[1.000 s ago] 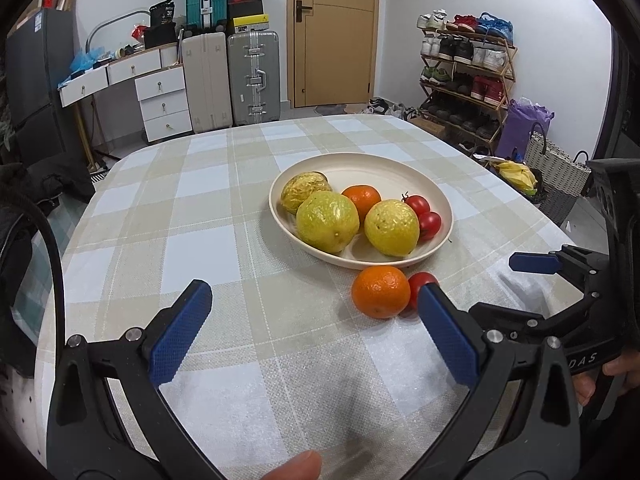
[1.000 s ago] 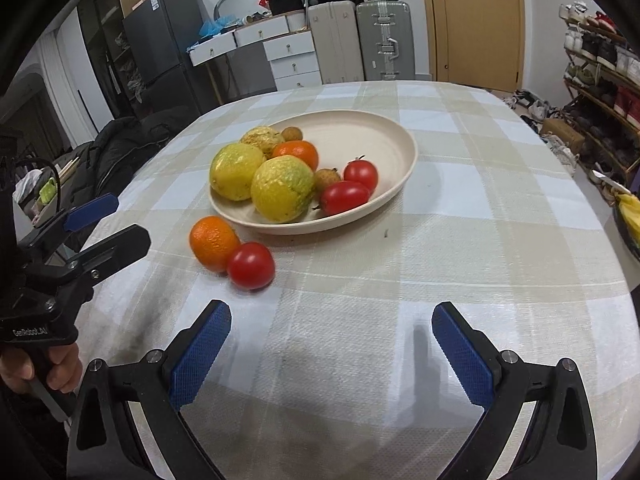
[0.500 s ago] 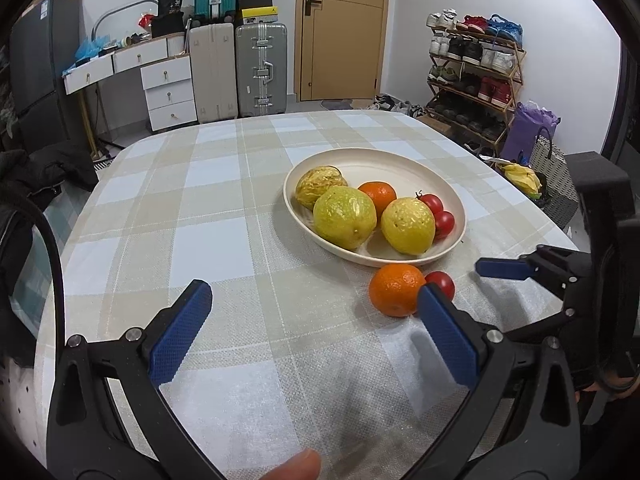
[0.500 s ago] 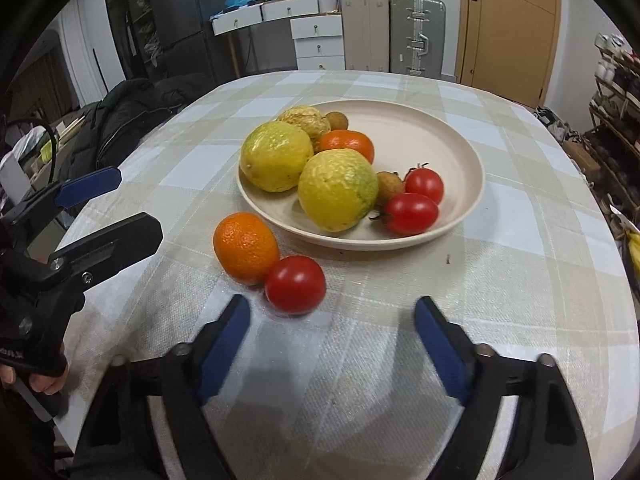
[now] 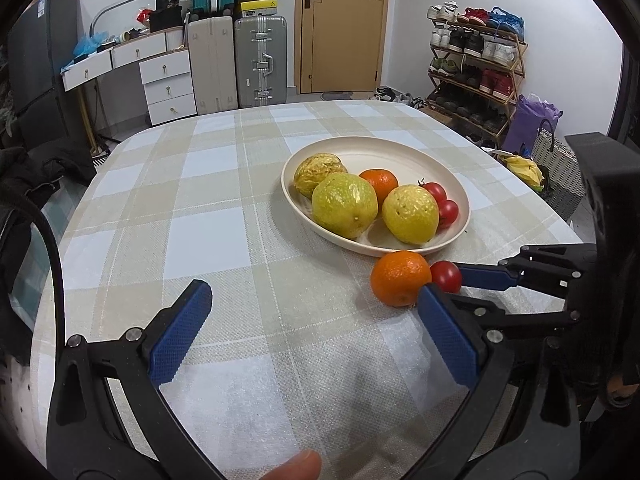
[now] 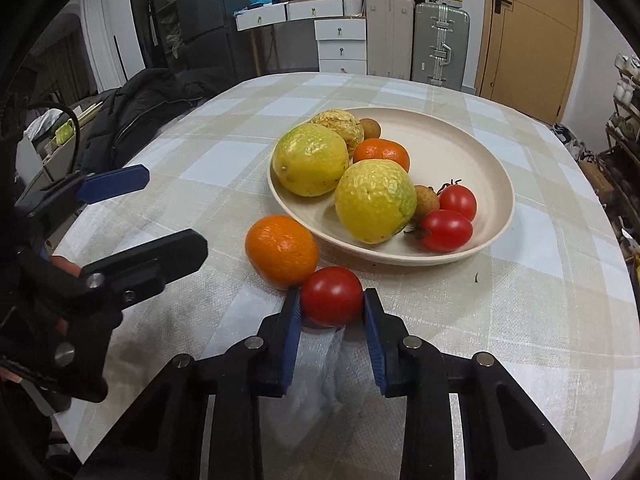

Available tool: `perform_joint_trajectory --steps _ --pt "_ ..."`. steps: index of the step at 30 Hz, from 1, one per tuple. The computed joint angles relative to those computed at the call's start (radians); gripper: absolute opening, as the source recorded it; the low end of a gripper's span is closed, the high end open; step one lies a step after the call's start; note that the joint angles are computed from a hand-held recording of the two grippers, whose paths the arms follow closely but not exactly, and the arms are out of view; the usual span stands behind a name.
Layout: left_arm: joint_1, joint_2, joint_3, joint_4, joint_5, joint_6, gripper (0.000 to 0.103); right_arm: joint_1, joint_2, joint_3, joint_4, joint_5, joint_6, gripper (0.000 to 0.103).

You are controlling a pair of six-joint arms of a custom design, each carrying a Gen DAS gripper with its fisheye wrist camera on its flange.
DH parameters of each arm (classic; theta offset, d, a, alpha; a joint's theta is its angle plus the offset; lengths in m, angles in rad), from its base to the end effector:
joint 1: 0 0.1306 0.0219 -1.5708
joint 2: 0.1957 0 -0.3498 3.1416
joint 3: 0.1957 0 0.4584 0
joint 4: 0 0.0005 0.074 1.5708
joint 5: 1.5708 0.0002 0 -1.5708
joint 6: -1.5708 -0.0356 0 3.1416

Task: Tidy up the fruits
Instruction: 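Move the right tool to the last red tomato and grasp it, then grasp the mandarin orange with the left tool while the right tool lifts the tomato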

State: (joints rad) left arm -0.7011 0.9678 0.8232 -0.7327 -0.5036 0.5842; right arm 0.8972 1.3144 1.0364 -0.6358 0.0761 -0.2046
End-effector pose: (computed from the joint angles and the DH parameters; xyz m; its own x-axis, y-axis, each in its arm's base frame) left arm 0.3195 -0.2479 0.3047 -0.6718 -0.0651 -0.7379 -0.0494 0.9979 -0.0430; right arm 0.3195 0.3952 0.2671 -0.6361 -0.4722 -0.6102 -0.6343 0.7703 0.0651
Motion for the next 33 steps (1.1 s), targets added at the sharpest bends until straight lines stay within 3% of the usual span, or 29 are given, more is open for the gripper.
perform_joint_trajectory --steps 8,24,33 --pt "-0.001 0.025 0.007 0.005 0.035 -0.002 0.103 0.003 -0.100 -0.082 0.029 0.012 -0.014 0.031" --pt "0.018 0.131 0.065 0.033 0.139 0.013 0.101 -0.050 -0.164 -0.124 0.036 0.003 -0.027 0.031" --pt "0.029 0.189 0.099 0.045 0.218 -0.005 0.063 -0.063 -0.194 -0.138 0.039 0.005 -0.027 0.031"
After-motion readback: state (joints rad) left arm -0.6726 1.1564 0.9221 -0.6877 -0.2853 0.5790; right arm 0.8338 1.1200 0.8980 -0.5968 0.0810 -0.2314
